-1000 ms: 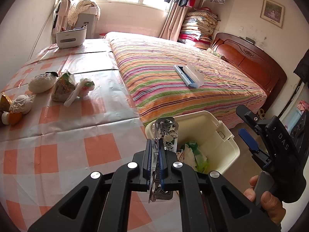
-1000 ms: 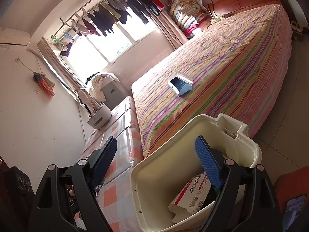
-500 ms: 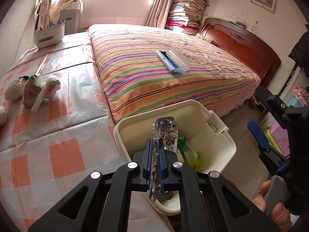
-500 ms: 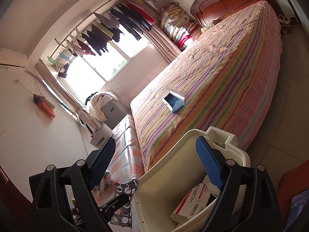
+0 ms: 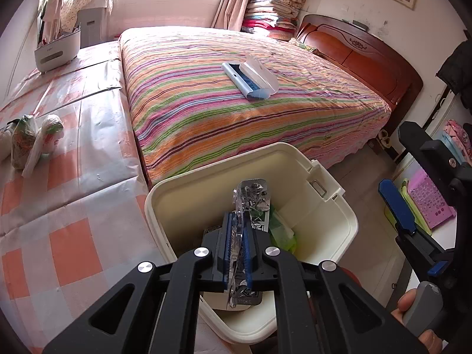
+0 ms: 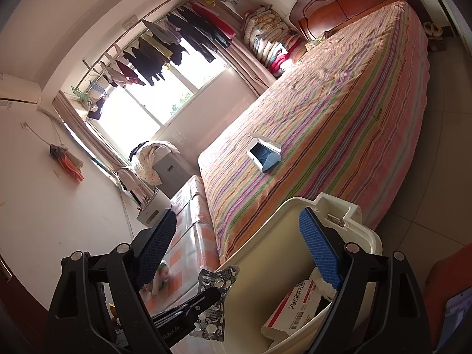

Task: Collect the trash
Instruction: 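Move both tools back toward the blue bottle and snack bag on the table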

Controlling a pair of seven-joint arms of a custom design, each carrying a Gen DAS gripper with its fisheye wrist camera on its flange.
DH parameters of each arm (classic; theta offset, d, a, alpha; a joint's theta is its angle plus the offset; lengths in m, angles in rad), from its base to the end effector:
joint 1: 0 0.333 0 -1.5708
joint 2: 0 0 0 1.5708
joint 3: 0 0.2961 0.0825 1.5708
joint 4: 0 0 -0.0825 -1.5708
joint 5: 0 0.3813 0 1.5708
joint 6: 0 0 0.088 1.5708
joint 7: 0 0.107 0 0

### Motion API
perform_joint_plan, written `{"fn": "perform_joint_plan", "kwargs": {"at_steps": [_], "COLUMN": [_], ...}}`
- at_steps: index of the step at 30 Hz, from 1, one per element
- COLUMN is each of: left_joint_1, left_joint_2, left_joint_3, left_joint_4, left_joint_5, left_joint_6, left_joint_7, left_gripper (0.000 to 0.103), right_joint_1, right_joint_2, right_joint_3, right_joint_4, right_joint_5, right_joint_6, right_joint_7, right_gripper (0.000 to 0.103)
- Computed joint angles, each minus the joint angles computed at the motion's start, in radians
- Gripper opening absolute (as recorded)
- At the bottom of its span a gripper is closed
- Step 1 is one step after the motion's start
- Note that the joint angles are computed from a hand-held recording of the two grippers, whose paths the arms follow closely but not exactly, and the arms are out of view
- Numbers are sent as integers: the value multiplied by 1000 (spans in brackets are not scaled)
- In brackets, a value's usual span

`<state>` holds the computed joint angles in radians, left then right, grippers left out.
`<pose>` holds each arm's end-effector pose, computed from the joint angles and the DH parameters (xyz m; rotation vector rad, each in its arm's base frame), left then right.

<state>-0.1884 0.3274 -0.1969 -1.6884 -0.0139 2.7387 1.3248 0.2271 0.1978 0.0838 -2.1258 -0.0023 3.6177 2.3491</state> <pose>0.6446 -0.2433 0.4789 -1.8235 2.0043 -0.9642 0.5727 0.1811 0.4624 -0.9655 1.5886 -0.3219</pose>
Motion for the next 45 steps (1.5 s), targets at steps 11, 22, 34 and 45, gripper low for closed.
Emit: {"fn": "perform_joint_plan", "kwargs": {"at_steps": [11,22,34,45], "left_joint_1": [-28,69,241,394], "left_joint_2": [-135,-265,-366,-437], "left_joint_3": [95,150,128,144], "left_joint_4": [-140,-300,-385,-481], "left_joint_5": [215,605,691,434], "left_joint_6": [111,175,189,171], "left_joint_7": [-139,-473,-604,-760], "left_gripper": [74,77,77,77], "right_joint_1": [13,80,114,118], "right_joint_2": [10,32,92,133], "right_joint_3": [5,-7,29,71], "right_joint_4": [19,77,185,250], "right_joint_5": [10,30,36,57], "right_joint_6": [-34,-137,-279,-340], "right_joint_7": [-39,-165,-266,-312], "right_gripper": [84,84,85,85]}}
